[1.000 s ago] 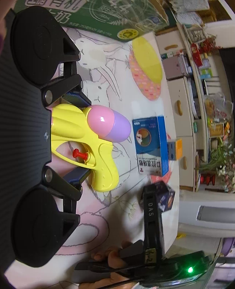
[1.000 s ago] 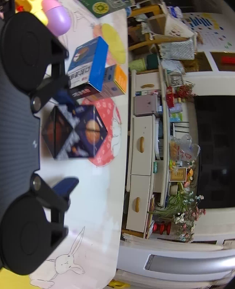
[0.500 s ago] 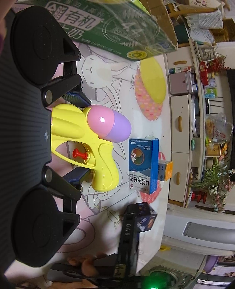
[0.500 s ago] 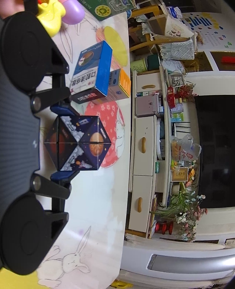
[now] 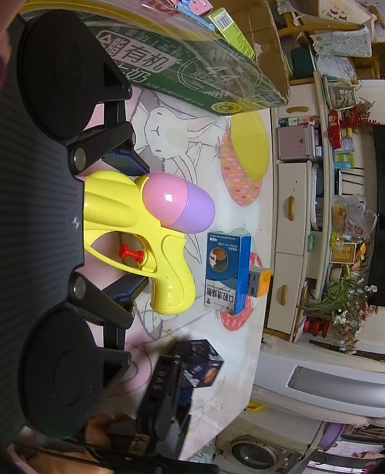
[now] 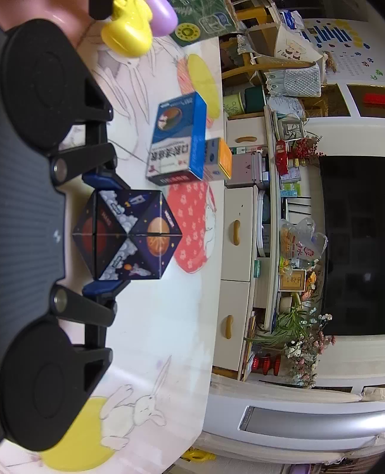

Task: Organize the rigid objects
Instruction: 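Lift and carry the water gun and cube over the cardboard box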

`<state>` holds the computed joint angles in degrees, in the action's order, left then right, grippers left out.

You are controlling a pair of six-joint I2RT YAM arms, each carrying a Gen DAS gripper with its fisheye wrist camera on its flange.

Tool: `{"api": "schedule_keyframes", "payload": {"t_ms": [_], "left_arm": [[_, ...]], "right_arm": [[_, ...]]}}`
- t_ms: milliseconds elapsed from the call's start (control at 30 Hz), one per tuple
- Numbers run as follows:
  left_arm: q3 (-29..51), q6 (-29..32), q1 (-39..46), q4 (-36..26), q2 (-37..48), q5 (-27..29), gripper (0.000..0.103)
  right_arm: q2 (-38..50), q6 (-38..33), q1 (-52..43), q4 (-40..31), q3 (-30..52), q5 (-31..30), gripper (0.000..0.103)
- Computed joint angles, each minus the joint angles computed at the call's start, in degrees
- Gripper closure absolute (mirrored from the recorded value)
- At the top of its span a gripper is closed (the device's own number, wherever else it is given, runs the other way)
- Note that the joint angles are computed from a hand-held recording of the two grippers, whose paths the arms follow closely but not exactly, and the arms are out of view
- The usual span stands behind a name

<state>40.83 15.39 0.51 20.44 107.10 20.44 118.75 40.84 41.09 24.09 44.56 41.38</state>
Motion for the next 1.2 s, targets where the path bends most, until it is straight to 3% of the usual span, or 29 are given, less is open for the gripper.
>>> {"api": "schedule_keyframes", "payload": {"t_ms": [367, 767, 1200], "left_arm": [[-2.32, 2.41, 2.55, -2.28, -4.25, 4.05, 0.013], [-4.15, 4.09, 4.40, -3.29, -8.57, 6.68, 0.013], [-5.22, 3.67, 9.34, -2.18, -13.07, 11.36, 0.013]], "right_arm": [[-2.02, 11.36, 7.89, -12.98, 2.31, 5.25, 0.046], [-5.96, 21.50, 14.43, -24.60, 5.40, 6.91, 0.046], [-8.15, 21.92, 20.42, -37.00, 14.77, 9.98, 0.046]]}}
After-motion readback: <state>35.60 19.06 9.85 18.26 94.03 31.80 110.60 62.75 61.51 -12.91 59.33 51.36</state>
